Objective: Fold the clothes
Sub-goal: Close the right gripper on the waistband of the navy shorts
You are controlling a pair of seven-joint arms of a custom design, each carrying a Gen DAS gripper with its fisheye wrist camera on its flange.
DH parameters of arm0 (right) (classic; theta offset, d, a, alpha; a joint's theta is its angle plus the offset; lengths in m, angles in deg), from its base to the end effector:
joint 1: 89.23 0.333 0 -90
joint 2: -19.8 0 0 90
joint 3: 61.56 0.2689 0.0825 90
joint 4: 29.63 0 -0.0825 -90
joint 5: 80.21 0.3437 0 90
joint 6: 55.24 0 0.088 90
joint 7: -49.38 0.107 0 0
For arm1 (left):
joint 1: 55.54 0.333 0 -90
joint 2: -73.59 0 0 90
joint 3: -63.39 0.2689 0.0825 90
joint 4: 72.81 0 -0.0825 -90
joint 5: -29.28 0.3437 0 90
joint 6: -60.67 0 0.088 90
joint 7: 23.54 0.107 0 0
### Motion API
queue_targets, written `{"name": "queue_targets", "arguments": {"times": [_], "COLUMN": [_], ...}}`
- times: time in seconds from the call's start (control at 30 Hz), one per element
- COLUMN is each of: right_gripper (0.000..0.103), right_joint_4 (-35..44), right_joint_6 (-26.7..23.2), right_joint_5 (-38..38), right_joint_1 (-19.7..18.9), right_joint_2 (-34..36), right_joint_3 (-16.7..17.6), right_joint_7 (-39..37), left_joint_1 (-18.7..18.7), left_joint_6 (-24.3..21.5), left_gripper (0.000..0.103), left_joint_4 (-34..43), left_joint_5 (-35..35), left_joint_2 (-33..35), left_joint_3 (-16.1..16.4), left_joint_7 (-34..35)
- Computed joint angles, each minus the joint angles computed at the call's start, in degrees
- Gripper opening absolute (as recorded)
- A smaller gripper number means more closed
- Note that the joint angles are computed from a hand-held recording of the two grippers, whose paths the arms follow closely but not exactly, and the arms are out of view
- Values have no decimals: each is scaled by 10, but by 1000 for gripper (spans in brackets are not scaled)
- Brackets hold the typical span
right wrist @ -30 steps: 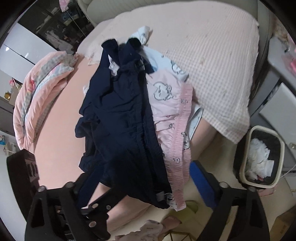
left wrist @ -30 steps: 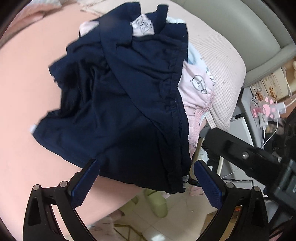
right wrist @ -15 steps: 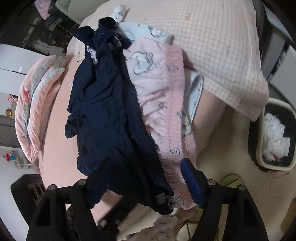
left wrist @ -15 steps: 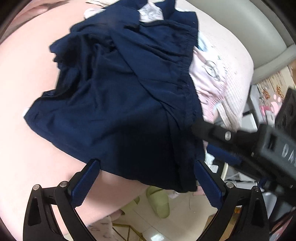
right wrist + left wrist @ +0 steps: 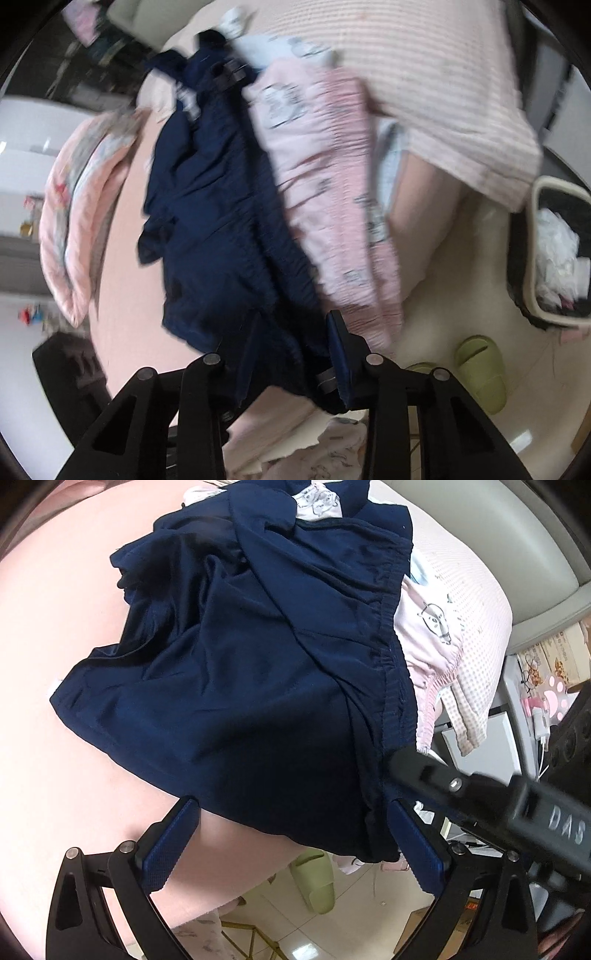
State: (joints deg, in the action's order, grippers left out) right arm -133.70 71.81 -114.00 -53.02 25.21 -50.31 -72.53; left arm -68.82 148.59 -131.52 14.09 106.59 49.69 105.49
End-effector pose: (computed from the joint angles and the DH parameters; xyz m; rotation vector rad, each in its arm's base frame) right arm 0.4057 0.4105 0.4865 -0.1263 2.5556 -0.0848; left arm 0.5776 -0.2772 0.4879 0.6316 -2.7592 0.4000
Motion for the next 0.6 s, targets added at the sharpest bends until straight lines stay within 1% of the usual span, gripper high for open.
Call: {"name": "queue_targets", "arguments": {"times": [0.1, 0.13, 0.17, 0.3, 0.33, 0.4, 0.53, 0.6], "right_gripper": [36, 36, 38, 38, 36, 35, 35, 35], "right_joint_4": [38, 38, 33, 3, -4, -18, -62, -82], "right_joint_6": [-34, -30, -21, 12, 16, 24, 63, 81], "right_joint_5": [49, 48, 45, 34, 32, 28, -5, -22], "right_joint_1": [-6, -5, -4, -7, -6, -6, -11, -14], "right_joint_2": [27, 28, 27, 13, 7, -4, -30, -42], "right_joint_3": [-1, -3, -6, -12, -11, -7, -2, 1], "right_joint_7": [-73, -75, -71, -59, -60, -60, -15, 9], "left_joint_1": [7, 9, 12, 20, 22, 30, 40, 46], "left_joint_6": [14, 14, 14, 26, 29, 32, 36, 47], "left_gripper": [103, 103, 103, 103, 103, 103, 103, 103], "left_joint_4": [-33, -38, -43, -76, -84, -99, -119, -147], "left_joint_5": [0, 0, 0, 1, 1, -1, -5, -6], "left_joint_2": [-20, -22, -25, -42, -47, -56, -65, -82], "left_joint_3": [1, 2, 3, 6, 7, 8, 13, 15], "left_joint_7": [20, 25, 30, 51, 57, 74, 86, 100]}}
